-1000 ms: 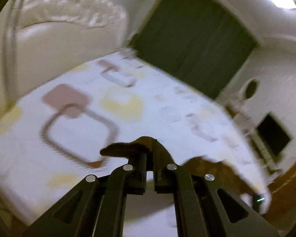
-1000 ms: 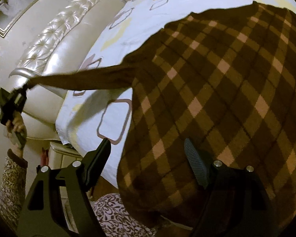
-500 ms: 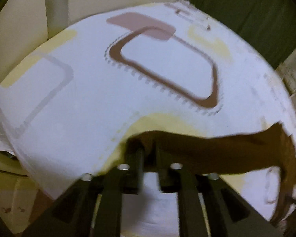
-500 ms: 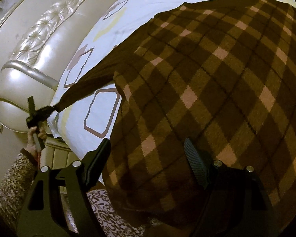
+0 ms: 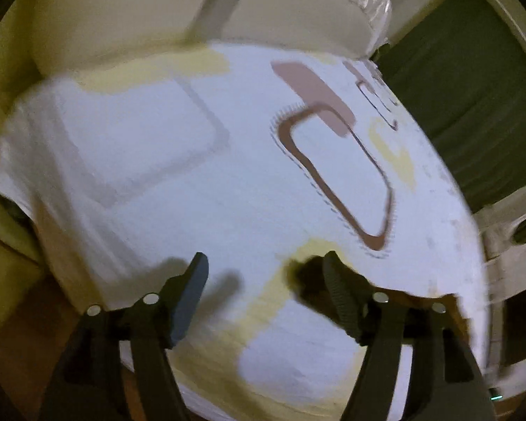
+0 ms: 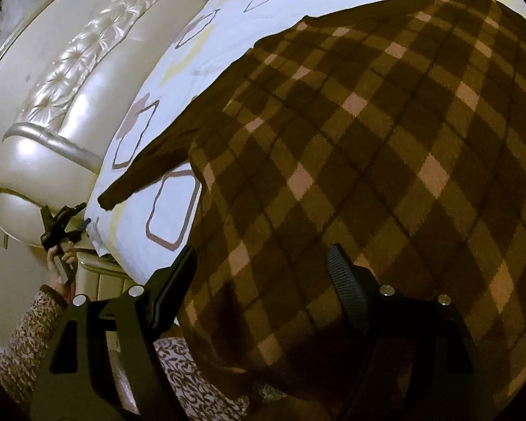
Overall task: Fold small clothes
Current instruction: 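Lower the held sleeve flat onto the sweater body with the left gripper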
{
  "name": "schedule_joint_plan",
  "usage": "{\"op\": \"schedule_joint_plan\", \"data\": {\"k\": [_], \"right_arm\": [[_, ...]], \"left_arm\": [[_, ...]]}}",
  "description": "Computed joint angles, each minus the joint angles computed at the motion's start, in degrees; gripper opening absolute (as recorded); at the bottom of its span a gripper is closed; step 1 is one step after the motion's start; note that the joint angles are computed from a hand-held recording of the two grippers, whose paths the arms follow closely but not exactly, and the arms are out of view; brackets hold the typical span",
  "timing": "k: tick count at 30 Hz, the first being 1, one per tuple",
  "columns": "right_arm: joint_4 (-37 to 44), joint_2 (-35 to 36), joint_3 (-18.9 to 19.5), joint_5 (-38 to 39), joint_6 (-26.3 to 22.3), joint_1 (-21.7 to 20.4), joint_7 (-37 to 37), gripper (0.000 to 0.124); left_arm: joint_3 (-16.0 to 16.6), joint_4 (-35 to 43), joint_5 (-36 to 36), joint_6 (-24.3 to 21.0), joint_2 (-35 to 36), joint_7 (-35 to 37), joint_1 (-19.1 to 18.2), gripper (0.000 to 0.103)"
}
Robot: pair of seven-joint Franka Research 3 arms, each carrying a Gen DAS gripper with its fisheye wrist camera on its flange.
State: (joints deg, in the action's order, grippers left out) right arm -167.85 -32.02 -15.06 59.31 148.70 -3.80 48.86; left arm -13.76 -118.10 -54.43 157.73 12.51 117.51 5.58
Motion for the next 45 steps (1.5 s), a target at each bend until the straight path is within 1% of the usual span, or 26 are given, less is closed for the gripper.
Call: {"op": "schedule_joint_plan", "data": {"k": [1,3,5,9,10,13,16,18,20,22,24,27,29,30,31,32,33,35,37,39,41,43,45], "right_arm": [[0.0,-0.09,0.07,0.43,0.19,0.26,-0.14,0.077],[0.07,0.09,0.51,0.48,0.55,0.51,0.08,0.077],[0.23,0.51,0.57,0.26,0.46,0.63,0.32,0.077],[0.15,0.7,0.57,0.15,0.68,0.58,0.59,0.077],[0.08,0.62,0.61,0.03,0.71,0.53,0.65,0.077],[0.05,0.63,0.52,0.27,0.83,0.7,0.59,0.077],[-0.17,0.29,0.48,0.48,1.04,0.74,0.52,0.077],[-0.21,0.18,0.08,0.82,0.73,0.83,0.21,0.077],[-0.08,0.41,-0.2,0.92,0.29,0.66,0.02,0.077],[-0.2,0.48,-0.37,1.74,0.35,0.78,-0.62,0.077],[-0.3,0.59,-0.33,2.7,0.57,0.94,-1.21,0.077],[-0.62,0.41,0.04,3.58,0.87,1.0,-1.49,0.077],[-0.71,0.34,0.08,3.47,0.67,0.81,-1.63,0.077],[-0.71,0.34,0.16,3.37,0.58,0.73,-1.55,0.077],[-0.7,0.35,0.19,3.39,0.54,0.69,-1.45,0.077],[-0.67,0.39,0.19,3.42,0.48,0.64,-1.38,0.077],[-0.73,0.39,0.3,3.52,0.6,0.7,-1.42,0.077],[-0.83,0.35,0.6,3.49,0.9,0.77,-1.32,0.077],[-0.87,0.36,0.7,3.56,1.18,0.91,-1.24,0.077],[-0.88,0.47,0.78,3.66,1.41,1.09,-1.1,0.077],[-0.94,0.41,0.89,3.36,1.52,1.1,-0.93,0.077],[-0.95,0.43,0.82,3.21,1.58,1.16,-0.84,0.077],[-0.98,0.47,0.77,3.19,1.63,1.23,-0.71,0.077]], "left_arm": [[-0.17,1.55,-0.46,-2.24,1.28,-1.07,0.15,0.068],[-0.91,3.19,-0.63,-3.17,2.76,-1.91,-0.33,0.068],[-1.96,4.21,-0.56,-2.59,3.63,-1.71,-1.02,0.068],[-4.34,5.25,-2.3,-2.17,3.83,1.34,-1.99,0.068],[-4.76,5.81,-2.1,-2.26,3.98,2.24,-2.55,0.072],[-4.95,6.86,-1.1,-1.96,4.44,2.42,-3.83,0.074],[-4.31,7.9,2.95,-2.53,5.01,-1.31,-5.09,0.074],[-5.03,7.19,1.71,-2.59,4.36,-0.66,-4.22,0.074],[-5.46,6.58,-1.71,-4.87,3.83,0.69,-2.55,0.074],[-4.95,6.28,-3.95,-7.7,3.54,1.24,-1.85,0.074],[-4.11,5.38,-5.57,-8.9,2.98,2.07,-1.82,0.074],[-2.62,4.53,-3.81,-8.02,2.63,0.56,-3.25,0.074],[-2.2,4.43,-3.46,-7.78,2.84,-0.26,-3.39,0.074],[-2.1,4.23,-3.54,-6.8,2.76,-0.53,-3.52,0.074],[-2.51,3.81,-5.48,-5.21,2.47,1.18,-3.22,0.074],[-2.77,3.66,-7.02,-5.01,2.29,2.9,-2.82,0.074],[-2.59,3.9,-7.03,-5.21,2.48,3.45,-2.8,0.074],[-1.95,4.23,-4.75,-5.28,2.96,2.44,-3.3,0.074],[-1.45,4.79,-0.79,-5.34,3.67,1.28,-3.84,0.074],[-1.85,5.06,0.27,-4.88,4.11,1.23,-3.48,0.074],[-2.45,5.68,-0.25,-5.19,4.77,1.3,-2.63,0.074],[-3.25,6.23,-2.07,-5.45,5.3,2.32,-1.64,0.074],[-4.17,6.63,-5.14,-6.44,5.42,4.93,-0.5,0.074]]}}
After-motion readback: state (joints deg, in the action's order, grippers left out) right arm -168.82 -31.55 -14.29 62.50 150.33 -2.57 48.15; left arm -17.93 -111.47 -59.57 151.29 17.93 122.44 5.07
